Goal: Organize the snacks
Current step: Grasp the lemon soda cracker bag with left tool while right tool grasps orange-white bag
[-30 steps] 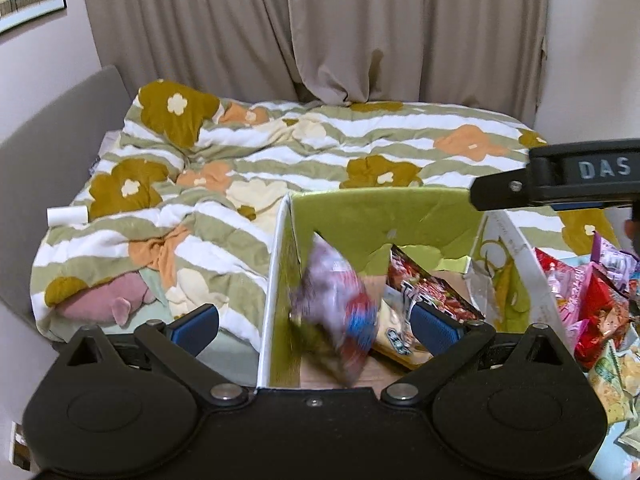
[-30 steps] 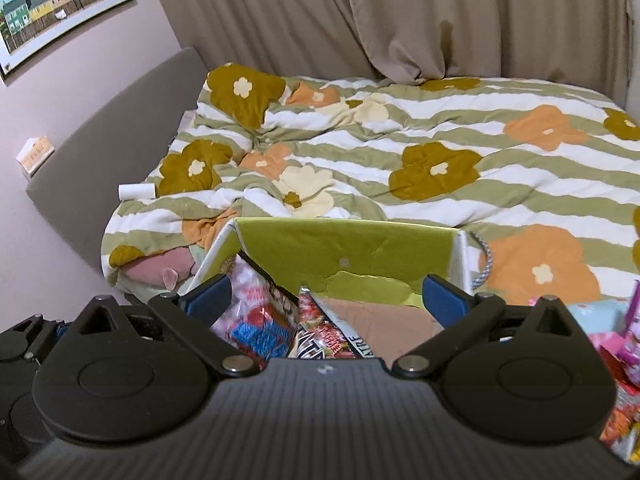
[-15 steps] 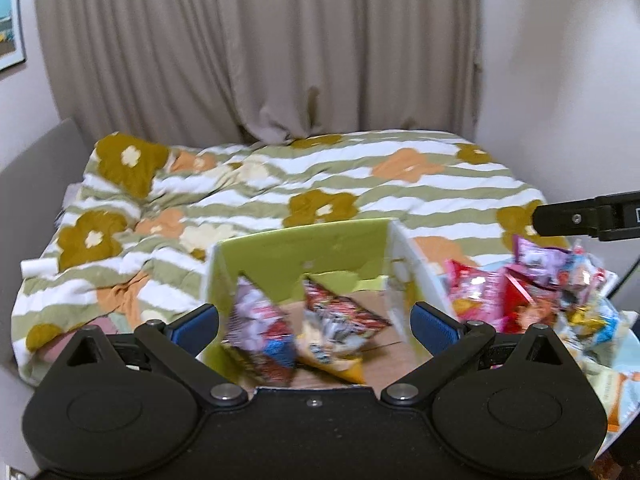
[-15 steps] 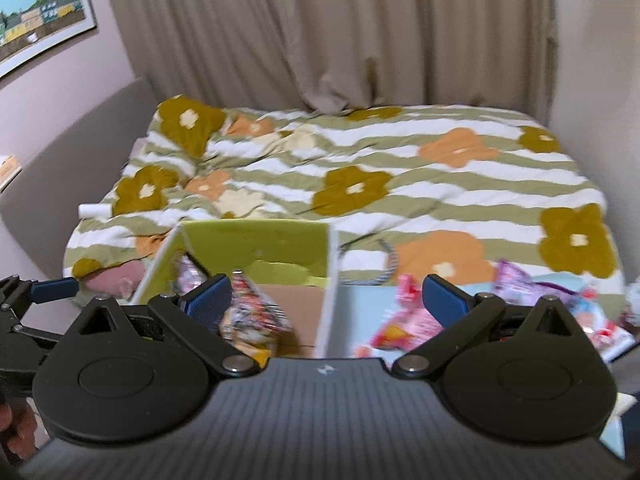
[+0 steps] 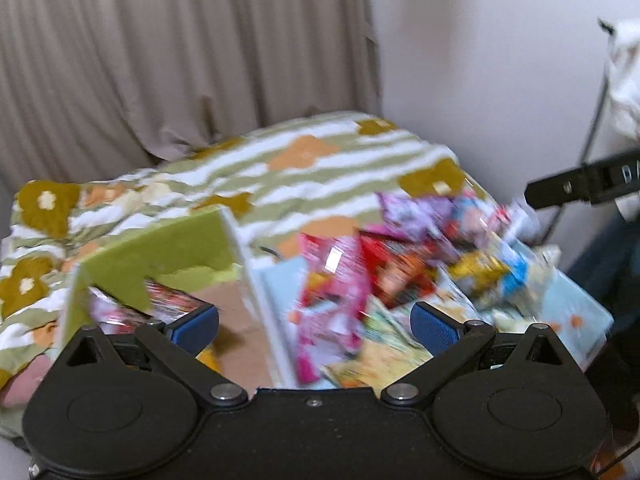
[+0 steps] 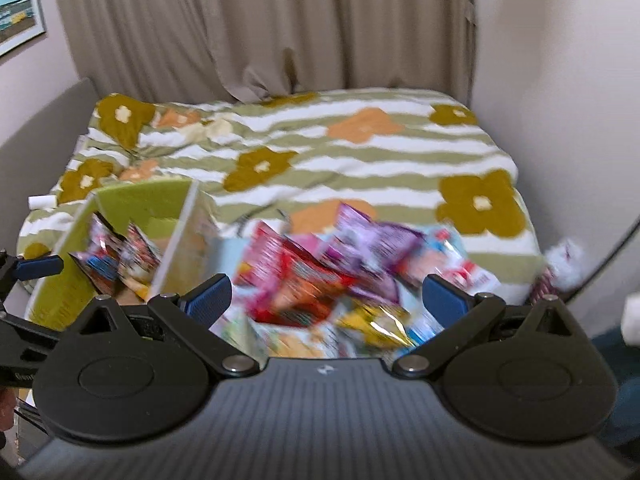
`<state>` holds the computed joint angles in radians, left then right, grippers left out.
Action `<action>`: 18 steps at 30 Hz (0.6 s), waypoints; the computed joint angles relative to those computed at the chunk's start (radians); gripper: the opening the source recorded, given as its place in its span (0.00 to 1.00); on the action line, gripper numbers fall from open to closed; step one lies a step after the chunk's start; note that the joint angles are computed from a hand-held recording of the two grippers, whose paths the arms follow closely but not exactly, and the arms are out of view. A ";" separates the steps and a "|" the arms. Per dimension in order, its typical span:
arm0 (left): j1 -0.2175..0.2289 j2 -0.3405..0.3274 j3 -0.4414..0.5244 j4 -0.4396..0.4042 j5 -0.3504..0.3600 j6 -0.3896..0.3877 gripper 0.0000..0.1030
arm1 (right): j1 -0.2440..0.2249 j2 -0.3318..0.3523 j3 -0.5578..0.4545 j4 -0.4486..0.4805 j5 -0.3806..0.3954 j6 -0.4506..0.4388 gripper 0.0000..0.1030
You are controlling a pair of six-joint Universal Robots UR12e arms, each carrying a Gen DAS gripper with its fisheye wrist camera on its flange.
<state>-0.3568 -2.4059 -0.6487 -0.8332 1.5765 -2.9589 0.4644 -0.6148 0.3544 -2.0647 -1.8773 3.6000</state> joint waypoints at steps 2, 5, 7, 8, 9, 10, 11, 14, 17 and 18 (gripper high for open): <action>-0.010 -0.015 0.010 -0.026 -0.008 0.039 1.00 | -0.004 -0.051 0.105 -0.025 -0.008 0.022 1.00; -0.021 -0.036 0.025 -0.065 -0.018 0.114 1.00 | -0.008 -0.094 0.200 -0.031 -0.015 0.068 1.00; -0.027 -0.055 0.044 -0.091 -0.018 0.176 1.00 | -0.010 -0.115 0.251 -0.034 -0.019 0.109 1.00; -0.029 -0.064 0.056 -0.108 -0.015 0.203 1.00 | -0.010 -0.121 0.269 -0.034 -0.023 0.132 1.00; -0.030 -0.080 0.080 -0.137 -0.013 0.230 1.00 | -0.010 -0.125 0.282 -0.027 -0.024 0.158 1.00; -0.030 -0.085 0.087 -0.152 -0.017 0.249 0.99 | -0.010 -0.129 0.294 -0.022 -0.024 0.184 1.00; -0.030 -0.097 0.105 -0.177 -0.024 0.271 0.98 | -0.008 -0.131 0.305 -0.018 -0.028 0.205 1.00; -0.029 -0.135 0.166 -0.249 -0.028 0.330 0.95 | -0.003 -0.131 0.320 0.010 -0.041 0.270 1.00; -0.028 -0.189 0.270 -0.363 -0.035 0.371 0.95 | 0.000 -0.128 0.332 0.026 -0.030 0.351 1.00; -0.029 -0.208 0.307 -0.397 -0.033 0.384 0.95 | 0.001 -0.124 0.330 0.034 -0.031 0.374 1.00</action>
